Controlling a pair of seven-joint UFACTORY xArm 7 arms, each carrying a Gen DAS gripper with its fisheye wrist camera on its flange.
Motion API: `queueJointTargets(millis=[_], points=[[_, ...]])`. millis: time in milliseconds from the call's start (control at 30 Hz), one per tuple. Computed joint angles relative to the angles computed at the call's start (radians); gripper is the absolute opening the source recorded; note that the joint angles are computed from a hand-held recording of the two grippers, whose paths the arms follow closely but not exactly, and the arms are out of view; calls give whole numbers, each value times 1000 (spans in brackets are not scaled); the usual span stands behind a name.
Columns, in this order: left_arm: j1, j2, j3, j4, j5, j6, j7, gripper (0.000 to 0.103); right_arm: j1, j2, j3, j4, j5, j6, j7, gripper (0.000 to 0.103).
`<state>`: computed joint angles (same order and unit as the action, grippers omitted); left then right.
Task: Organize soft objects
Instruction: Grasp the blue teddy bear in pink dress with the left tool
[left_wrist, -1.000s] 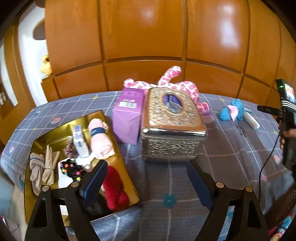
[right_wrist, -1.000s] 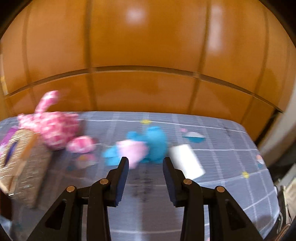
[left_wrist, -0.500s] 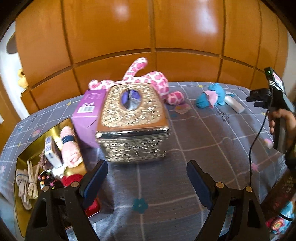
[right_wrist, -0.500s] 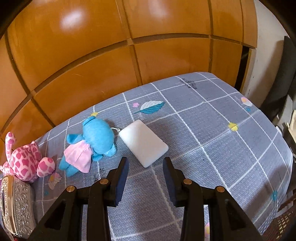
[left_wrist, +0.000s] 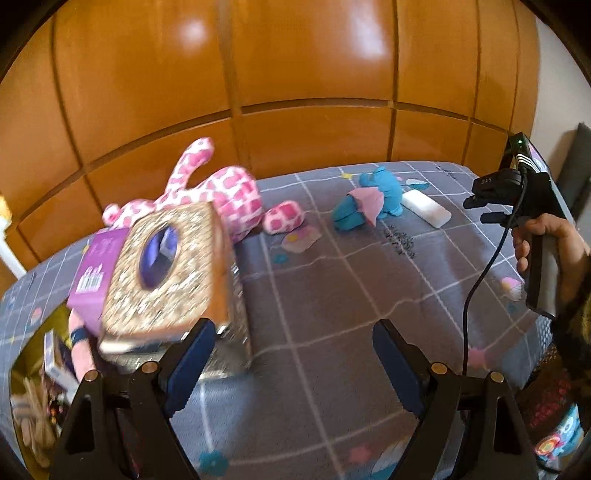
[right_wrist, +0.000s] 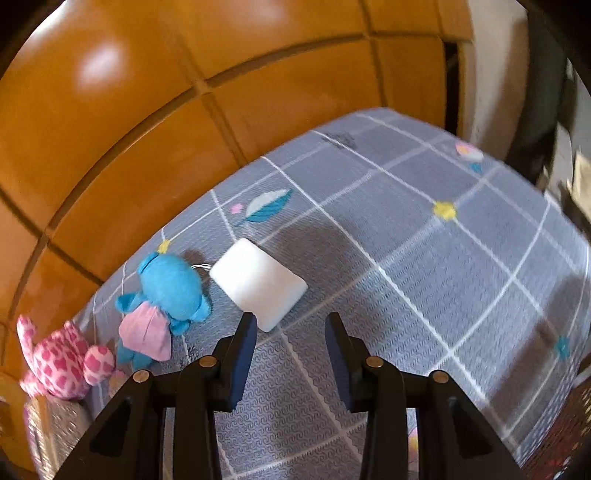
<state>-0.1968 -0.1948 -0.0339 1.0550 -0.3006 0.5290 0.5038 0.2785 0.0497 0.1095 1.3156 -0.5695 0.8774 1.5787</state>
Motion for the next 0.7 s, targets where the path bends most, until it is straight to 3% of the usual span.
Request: queueJointTargets(millis=[133, 467, 700], points=[[1, 60, -41, 44, 85, -33, -67, 87, -17, -21, -6, -41, 44, -51, 21, 38], [-30, 182, -78, 166, 168, -66, -100, 87, -31, -27, -1, -59, 82, -108, -5, 38], [-56, 314, -96, 306, 239, -28, -153, 87, -39, -37, -1, -77, 98, -141, -4, 38]])
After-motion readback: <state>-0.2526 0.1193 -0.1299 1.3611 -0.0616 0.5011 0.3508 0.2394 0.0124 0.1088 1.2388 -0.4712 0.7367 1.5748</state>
